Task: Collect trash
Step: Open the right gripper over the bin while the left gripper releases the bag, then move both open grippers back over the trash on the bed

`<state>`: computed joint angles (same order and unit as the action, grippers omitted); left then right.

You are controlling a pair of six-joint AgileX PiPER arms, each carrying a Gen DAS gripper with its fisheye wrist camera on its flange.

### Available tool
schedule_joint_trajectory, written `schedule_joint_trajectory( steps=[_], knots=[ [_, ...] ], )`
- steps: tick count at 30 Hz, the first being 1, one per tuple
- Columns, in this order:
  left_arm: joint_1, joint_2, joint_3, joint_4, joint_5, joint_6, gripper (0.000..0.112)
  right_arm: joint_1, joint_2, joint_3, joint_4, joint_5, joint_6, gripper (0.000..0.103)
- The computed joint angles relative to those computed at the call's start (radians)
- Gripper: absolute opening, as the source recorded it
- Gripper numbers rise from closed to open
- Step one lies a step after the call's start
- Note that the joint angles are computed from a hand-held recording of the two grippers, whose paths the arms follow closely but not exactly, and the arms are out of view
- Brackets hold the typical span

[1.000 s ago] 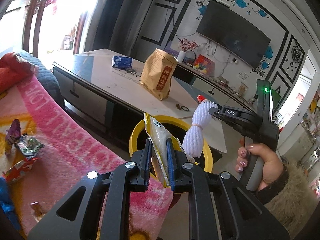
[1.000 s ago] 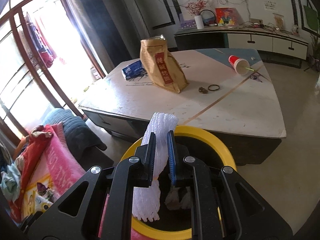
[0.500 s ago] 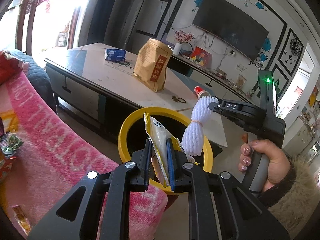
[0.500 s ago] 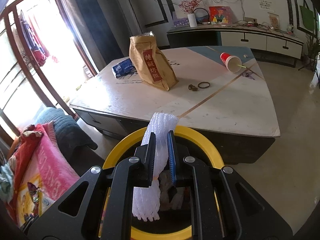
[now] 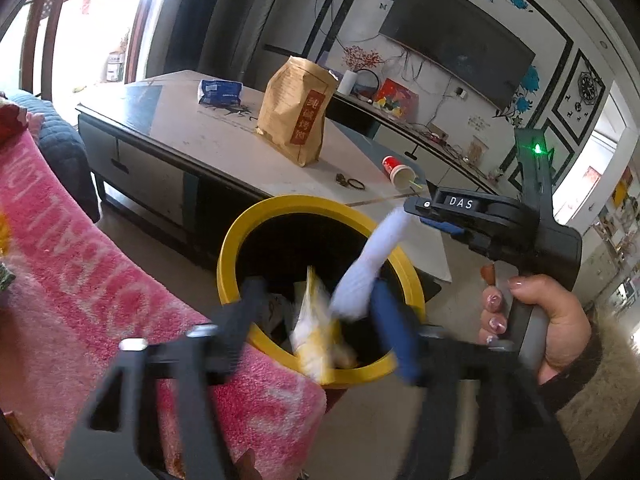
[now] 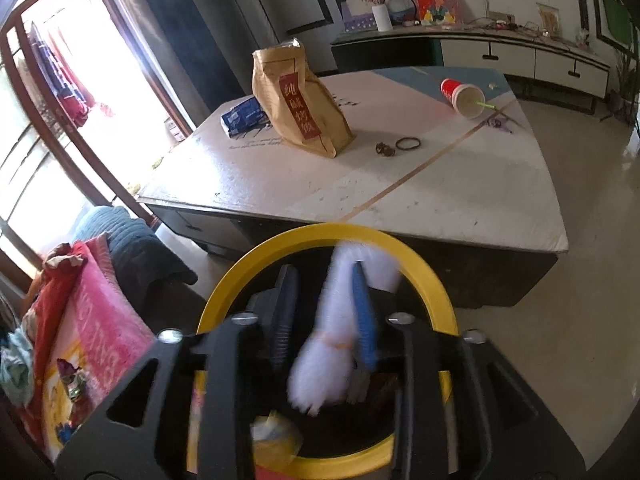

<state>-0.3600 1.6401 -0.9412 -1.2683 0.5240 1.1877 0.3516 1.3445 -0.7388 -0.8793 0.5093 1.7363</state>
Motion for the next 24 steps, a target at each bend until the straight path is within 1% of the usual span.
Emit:
schedule_joint_trajectory(
  steps=[1,2,3,4,6,8,14,24],
  knots=[
    [0.006,-0.006,0.006,-0.005,0.003,0.002,0.068,0.002,-0.005,0.007,-0.007,-0.001,0.016,0.034],
    [0.012,-0.015,0.012,-0.004,0.001,-0.002,0.071,0.003,-0.005,0.006,-0.006,0.001,0.016,0.034],
    [0.017,-0.022,0.016,0.0,-0.003,-0.007,0.08,0.005,-0.005,0.004,0.001,0.002,0.009,0.035],
    [0.022,-0.029,0.02,0.002,-0.006,-0.01,0.085,0.006,-0.006,0.003,0.003,0.003,0.01,0.037],
    [0.041,-0.046,0.03,0.003,-0.004,-0.016,0.089,0.018,-0.006,-0.003,0.0,0.013,0.02,0.042],
    [0.059,-0.062,0.038,0.013,-0.007,-0.032,0.094,0.03,-0.004,-0.01,-0.005,0.023,0.025,0.044],
    [0.102,-0.115,0.068,0.017,-0.02,-0.027,0.096,0.085,0.007,-0.04,-0.021,0.06,0.041,0.051],
    [0.196,-0.205,0.109,0.012,-0.023,0.001,0.096,0.185,0.032,-0.096,-0.027,0.086,0.046,0.054]
  ],
)
